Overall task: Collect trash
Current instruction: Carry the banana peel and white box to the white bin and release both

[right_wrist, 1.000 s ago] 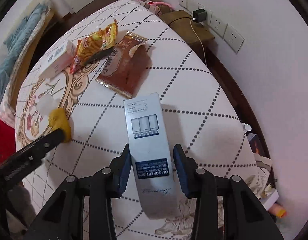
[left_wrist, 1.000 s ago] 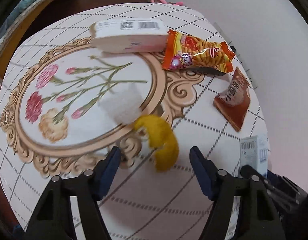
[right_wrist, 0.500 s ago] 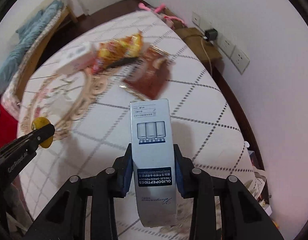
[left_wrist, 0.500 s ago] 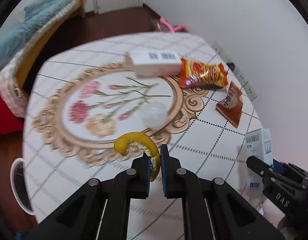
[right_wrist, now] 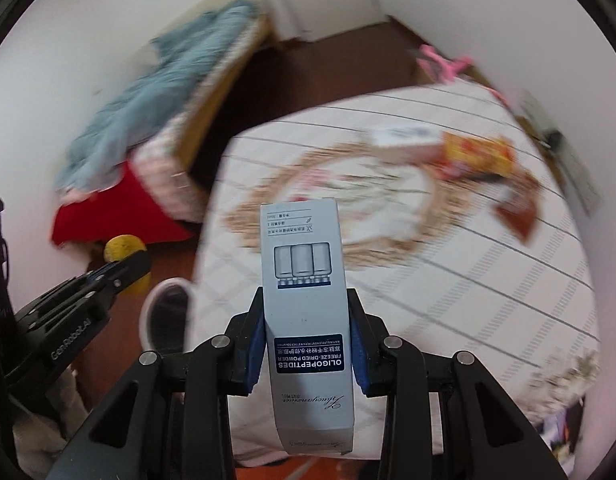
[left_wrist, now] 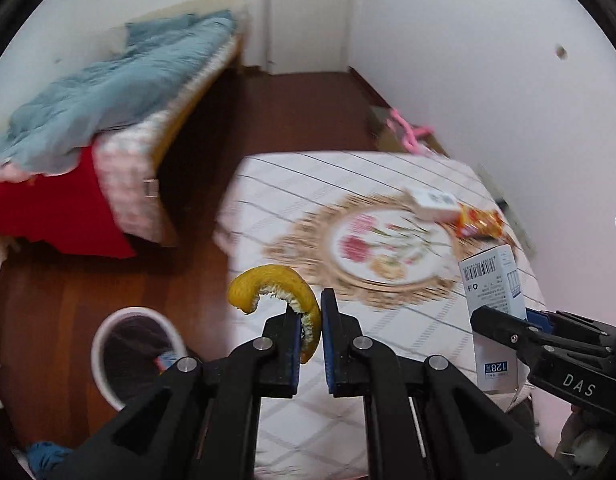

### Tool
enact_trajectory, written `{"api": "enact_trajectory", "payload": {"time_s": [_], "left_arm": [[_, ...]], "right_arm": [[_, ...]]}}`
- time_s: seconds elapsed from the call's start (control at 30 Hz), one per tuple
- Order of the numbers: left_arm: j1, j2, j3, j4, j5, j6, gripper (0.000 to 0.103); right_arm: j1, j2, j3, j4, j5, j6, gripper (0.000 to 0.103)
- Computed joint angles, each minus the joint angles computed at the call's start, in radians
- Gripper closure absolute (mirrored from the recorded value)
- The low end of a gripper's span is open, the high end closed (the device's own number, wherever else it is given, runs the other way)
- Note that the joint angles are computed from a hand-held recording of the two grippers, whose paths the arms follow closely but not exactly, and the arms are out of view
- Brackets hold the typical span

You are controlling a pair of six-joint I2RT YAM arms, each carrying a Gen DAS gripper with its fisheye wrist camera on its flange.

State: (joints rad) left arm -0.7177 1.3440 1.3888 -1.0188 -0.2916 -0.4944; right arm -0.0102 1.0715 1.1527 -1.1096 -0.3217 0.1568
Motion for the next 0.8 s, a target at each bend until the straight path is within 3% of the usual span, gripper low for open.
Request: {"api": "enact_trajectory", "payload": {"time_s": [0.13, 0.33, 0.5, 0.67, 0.8], "left_arm": [[0.21, -0.143, -0.08, -0.032, 0.061, 0.099, 0.097], [0.703, -0.222, -0.232, -0.001, 0.29, 0.348, 0.097], [1.083, -0.055, -0.302, 0.047, 0.489, 0.554, 0.097], [1.242, 0.183, -0.318, 0.129, 0.495, 0.644, 0.096], [1.291, 0.385, -0.273, 0.145, 0.506, 0.65, 0.096]], "right_arm": [[0.339, 0.087, 0.075, 0.079, 0.113, 0.199, 0.066], [0.666, 0.389, 0.221, 0.217, 0.198, 0.355, 0.066], [0.793, 0.73, 0.401, 0.288, 0.17, 0.399, 0.066], [0.844, 1.1, 0.683, 0.254, 0.136, 0.403, 0.066], [0.86, 1.374, 0.97, 0.169, 0.107, 0.4, 0.065]]}}
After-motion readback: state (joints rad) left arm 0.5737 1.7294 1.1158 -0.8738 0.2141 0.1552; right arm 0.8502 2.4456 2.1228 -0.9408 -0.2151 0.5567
